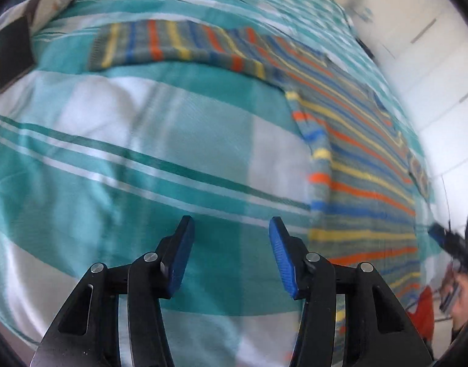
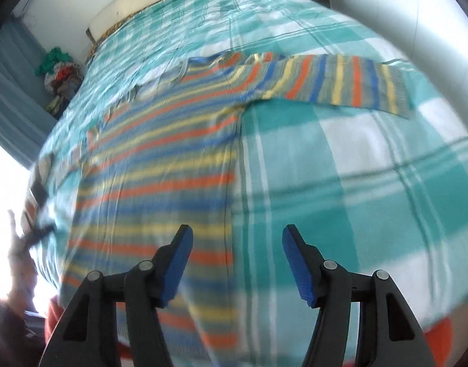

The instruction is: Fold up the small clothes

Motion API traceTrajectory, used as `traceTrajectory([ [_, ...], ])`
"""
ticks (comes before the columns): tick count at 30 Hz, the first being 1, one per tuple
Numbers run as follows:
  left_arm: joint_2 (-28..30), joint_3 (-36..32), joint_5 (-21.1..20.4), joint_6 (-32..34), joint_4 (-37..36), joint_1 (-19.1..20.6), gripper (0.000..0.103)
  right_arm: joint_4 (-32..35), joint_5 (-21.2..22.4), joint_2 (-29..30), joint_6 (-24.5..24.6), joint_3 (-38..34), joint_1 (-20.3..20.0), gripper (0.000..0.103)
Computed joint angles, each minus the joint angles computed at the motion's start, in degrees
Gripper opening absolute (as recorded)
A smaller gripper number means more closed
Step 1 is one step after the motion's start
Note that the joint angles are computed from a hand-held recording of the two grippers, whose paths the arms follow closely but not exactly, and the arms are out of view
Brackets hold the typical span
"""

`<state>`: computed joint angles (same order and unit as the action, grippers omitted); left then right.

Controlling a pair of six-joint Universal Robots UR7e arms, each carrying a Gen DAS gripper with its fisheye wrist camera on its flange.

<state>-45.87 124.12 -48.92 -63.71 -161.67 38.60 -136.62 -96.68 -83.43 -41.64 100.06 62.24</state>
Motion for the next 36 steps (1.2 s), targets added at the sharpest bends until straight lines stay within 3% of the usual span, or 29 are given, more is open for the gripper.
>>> traceTrajectory([
  [1,2.1,-1.7,-0.1,1.8,0.3,0.1,0.053,2.5,0.2,3.4,2.3,-3.1,0.3,0.056],
  [3,4.4,-4.0,1.1,3.0,1.9,0.0,0.07,6.5,-0.6,8.1,5.6,-7.3,0.6,0.051],
  [4,5.1,-5.4,1.7,2.4,4.1,-0.2,0.072,7.1,-1.6,9.5,6.1,-8.2,0.8,0.046],
  [5,5.4,-6.3,1.7,2.3,6.2,-0.5,0.072,5.7,-3.5,10.0,5.3,-8.1,1.4,0.017],
  [6,5.4,-7.1,0.9,3.1,7.8,-0.9,0.072,4.4,-5.6,10.1,4.2,-8.0,2.0,0.005],
  [9,4.8,-6.1,0.1,4.9,8.7,-2.4,0.075,-0.2,-9.1,9.1,3.5,-6.7,2.9,0.004],
  [10,4.6,-5.5,-0.1,4.7,8.5,-2.7,0.075,-4.0,-12.5,9.4,1.6,-5.6,3.6,0.0],
  [12,4.4,-4.4,-0.5,3.8,7.4,-3.0,0.074,-8.8,-14.8,9.7,-2.5,-3.9,3.8,0.0],
  [14,4.2,-3.8,-1.2,2.7,7.4,-3.5,0.074,-6.7,-12.6,9.2,-0.7,-4.7,3.1,0.0],
  [16,3.7,-3.4,-2.7,2.5,7.5,-4.4,0.074,-2.2,-9.8,7.3,1.2,-5.1,2.4,0.008],
  [18,3.2,-2.1,-4.6,1.9,6.9,-6.2,0.074,2.9,-6.5,3.9,-0.3,-4.2,0.8,0.029],
  [21,3.0,-0.8,-6.1,-0.2,8.0,-8.8,0.074,14.3,-3.0,-1.5,-3.5,-2.6,-2.3,0.049],
  [25,4.1,-1.4,-6.6,-3.4,12.4,-11.9,0.073,27.2,-6.1,-6.7,-6.4,0.0,-7.1,0.051],
  [26,4.7,-2.0,-6.3,-3.7,14.1,-12.6,0.064,27.8,-7.1,-7.7,-7.6,1.3,-7.9,0.051],
  [27,5.3,-2.3,-6.6,-3.8,15.0,-13.2,0.032,28.1,-8.2,-8.4,-9.2,2.5,-8.5,0.036],
  [28,5.6,-2.5,-7.6,-3.7,14.9,-13.0,0.01,26.3,-8.8,-8.9,-10.3,3.7,-8.6,0.017],
  [29,5.6,-2.3,-8.9,-4.5,14.1,-13.0,0.004,24.6,-8.9,-9.3,-10.2,4.4,-8.5,0.006],
  [32,4.1,-1.8,-7.8,-8.3,17.4,-14.9,0.003,23.6,-7.0,-11.1,-8.4,4.0,-9.7,0.005],
  [36,5.1,-1.9,-7.8,-11.1,18.2,-14.7,0.003,19.6,-8.9,-11.5,-8.4,5.3,-11.3,0.005],
])
